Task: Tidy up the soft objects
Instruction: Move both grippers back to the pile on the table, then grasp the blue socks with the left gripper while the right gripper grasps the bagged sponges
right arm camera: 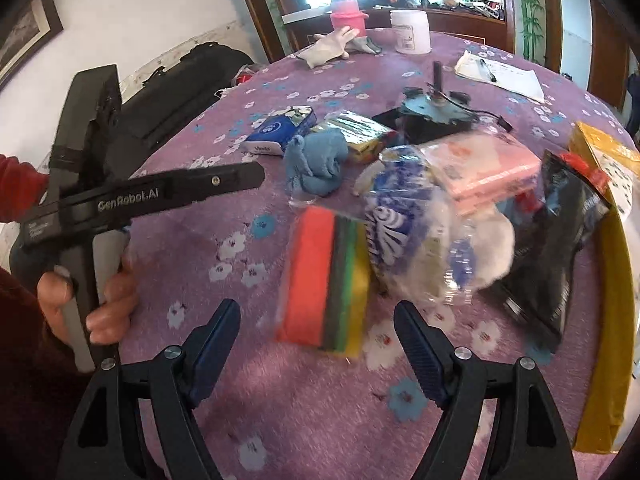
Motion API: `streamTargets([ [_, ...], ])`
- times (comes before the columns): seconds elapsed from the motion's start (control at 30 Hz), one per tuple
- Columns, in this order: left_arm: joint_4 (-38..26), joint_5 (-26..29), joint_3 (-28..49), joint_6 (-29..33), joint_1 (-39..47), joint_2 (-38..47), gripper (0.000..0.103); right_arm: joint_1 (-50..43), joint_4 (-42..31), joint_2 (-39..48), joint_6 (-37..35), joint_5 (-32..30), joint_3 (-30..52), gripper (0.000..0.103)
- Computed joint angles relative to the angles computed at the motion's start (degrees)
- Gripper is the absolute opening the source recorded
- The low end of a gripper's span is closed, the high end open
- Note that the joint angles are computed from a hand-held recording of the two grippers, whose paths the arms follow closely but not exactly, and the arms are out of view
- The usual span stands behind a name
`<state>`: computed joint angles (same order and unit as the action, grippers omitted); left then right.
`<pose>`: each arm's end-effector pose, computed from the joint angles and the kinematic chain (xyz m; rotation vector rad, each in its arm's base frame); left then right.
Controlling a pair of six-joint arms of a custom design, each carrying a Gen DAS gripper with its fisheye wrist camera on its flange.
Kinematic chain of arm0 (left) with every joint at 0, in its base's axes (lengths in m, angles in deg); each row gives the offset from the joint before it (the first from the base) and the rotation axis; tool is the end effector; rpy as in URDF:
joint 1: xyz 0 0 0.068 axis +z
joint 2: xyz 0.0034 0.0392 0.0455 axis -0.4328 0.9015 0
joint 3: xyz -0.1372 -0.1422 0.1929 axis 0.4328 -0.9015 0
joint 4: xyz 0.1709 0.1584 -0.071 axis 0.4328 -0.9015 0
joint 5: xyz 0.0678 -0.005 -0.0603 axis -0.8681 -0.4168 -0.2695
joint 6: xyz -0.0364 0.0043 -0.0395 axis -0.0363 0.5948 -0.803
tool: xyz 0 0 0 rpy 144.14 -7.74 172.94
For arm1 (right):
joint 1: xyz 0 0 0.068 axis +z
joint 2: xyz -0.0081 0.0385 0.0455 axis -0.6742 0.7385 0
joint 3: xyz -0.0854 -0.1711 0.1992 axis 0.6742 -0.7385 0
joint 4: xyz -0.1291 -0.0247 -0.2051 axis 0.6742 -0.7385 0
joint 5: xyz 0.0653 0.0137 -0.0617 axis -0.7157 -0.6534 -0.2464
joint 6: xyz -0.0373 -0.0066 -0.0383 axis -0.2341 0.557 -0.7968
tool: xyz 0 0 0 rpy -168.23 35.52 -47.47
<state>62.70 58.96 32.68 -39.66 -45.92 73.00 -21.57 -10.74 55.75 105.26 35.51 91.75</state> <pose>0.3132 -0.1320 0.0653 0.6317 2.4027 -0.6992 0.1721 0.0649 0.0569 0.0617 2.4777 0.3188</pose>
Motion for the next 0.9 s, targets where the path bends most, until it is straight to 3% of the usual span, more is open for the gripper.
streamTargets([
  [0.03,-0.1,-0.1,0.0,0.1,-0.1,0.0,0.071,0.1,-1.6,-0.2,0.4,0.2,1.2,0.082],
  [0.17,0.1,-0.5,-0.2,0.3,-0.2,-0.2,0.071,1.5,-6.1,2.1,2.4,4.5,5.6,0.048],
  [0.23,0.1,-0.8,-0.3,0.3,-0.3,-0.3,0.071,2.1,-6.9,2.1,2.9,6.3,6.1,0.041],
  [0.37,-0.6,-0.8,-0.2,1.0,-0.6,-0.4,0.071,2.7,1.5,2.5,3.9,8.6,0.9,0.04],
  [0.47,-2.3,-3.5,0.2,1.6,-2.6,-1.5,0.071,-1.4,9.0,5.0,4.5,4.5,-2.5,0.04],
  [0.57,-5.3,-3.4,2.0,1.3,-4.7,-2.7,0.071,-3.7,11.3,6.1,5.0,2.0,-3.0,0.04],
  [0.8,-11.9,-10.9,11.6,1.7,-10.4,2.2,0.07,-2.1,14.7,6.3,5.9,3.7,-5.1,0.04],
  [0.83,-12.9,-11.0,12.9,1.5,-10.5,3.2,0.068,-1.7,15.3,6.4,5.9,4.1,-5.3,0.041],
  [0.9,-15.9,-8.7,16.0,1.7,-10.2,5.5,0.048,-0.9,16.2,6.3,6.2,5.1,-5.7,0.041],
])
